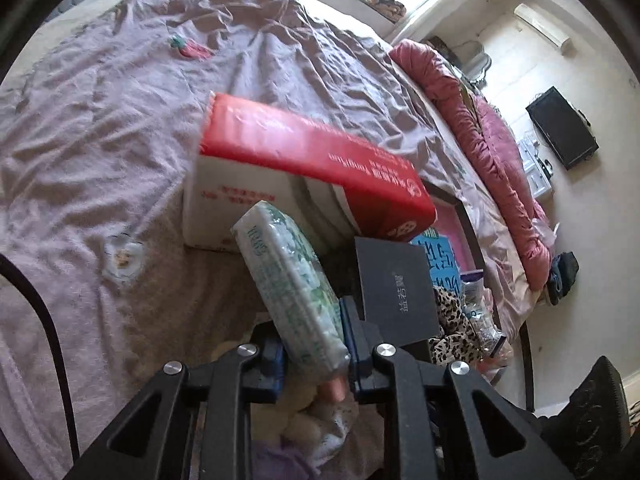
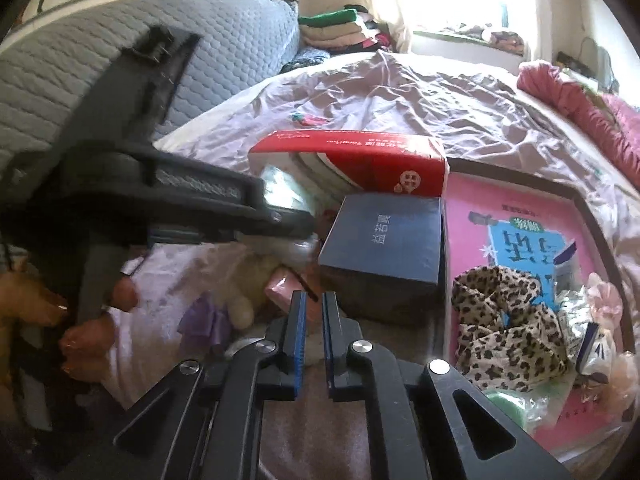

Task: Organize soft objects
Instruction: 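Grasp the green wipe pack with the left gripper while the right grasps the pink tube, then carry the wipe pack and pink tube over the pink tray with both grippers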

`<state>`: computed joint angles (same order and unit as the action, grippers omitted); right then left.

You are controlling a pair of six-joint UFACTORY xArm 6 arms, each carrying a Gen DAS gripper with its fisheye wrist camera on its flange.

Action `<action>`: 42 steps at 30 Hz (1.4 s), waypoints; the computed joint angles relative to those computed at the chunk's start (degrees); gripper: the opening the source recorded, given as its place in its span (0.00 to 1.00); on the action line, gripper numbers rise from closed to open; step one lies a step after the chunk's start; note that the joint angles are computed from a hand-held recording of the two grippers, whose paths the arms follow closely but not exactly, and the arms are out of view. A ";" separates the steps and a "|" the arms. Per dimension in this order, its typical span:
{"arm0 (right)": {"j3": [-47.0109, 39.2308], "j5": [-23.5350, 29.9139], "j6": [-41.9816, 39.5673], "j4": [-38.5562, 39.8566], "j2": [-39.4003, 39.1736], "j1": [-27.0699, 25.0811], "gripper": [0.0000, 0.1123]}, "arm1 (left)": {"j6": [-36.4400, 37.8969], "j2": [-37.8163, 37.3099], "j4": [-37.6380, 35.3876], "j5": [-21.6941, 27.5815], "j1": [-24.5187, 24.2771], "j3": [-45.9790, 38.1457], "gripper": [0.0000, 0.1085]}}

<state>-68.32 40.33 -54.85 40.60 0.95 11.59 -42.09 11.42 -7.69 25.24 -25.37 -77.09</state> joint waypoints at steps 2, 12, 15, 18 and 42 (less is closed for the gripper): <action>0.54 -1.42 0.24 -1.18 -0.01 1.04 0.12 | -0.58 -1.40 0.32 -0.90 0.27 1.47 0.22; 2.96 -8.71 1.61 -5.75 0.05 4.54 0.28 | 1.41 -3.59 -0.81 -1.69 0.83 3.62 0.22; 1.80 -9.03 3.42 -7.19 1.39 5.10 0.28 | 1.67 -3.85 -0.80 -1.71 0.73 3.84 0.22; 2.90 -11.77 4.45 -9.81 1.34 6.52 0.28 | 2.16 -4.46 -1.63 -2.26 0.90 4.56 0.22; -2.32 8.04 0.53 7.52 -1.33 -6.25 0.06 | -4.50 -7.00 8.13 -0.28 -1.24 3.28 0.22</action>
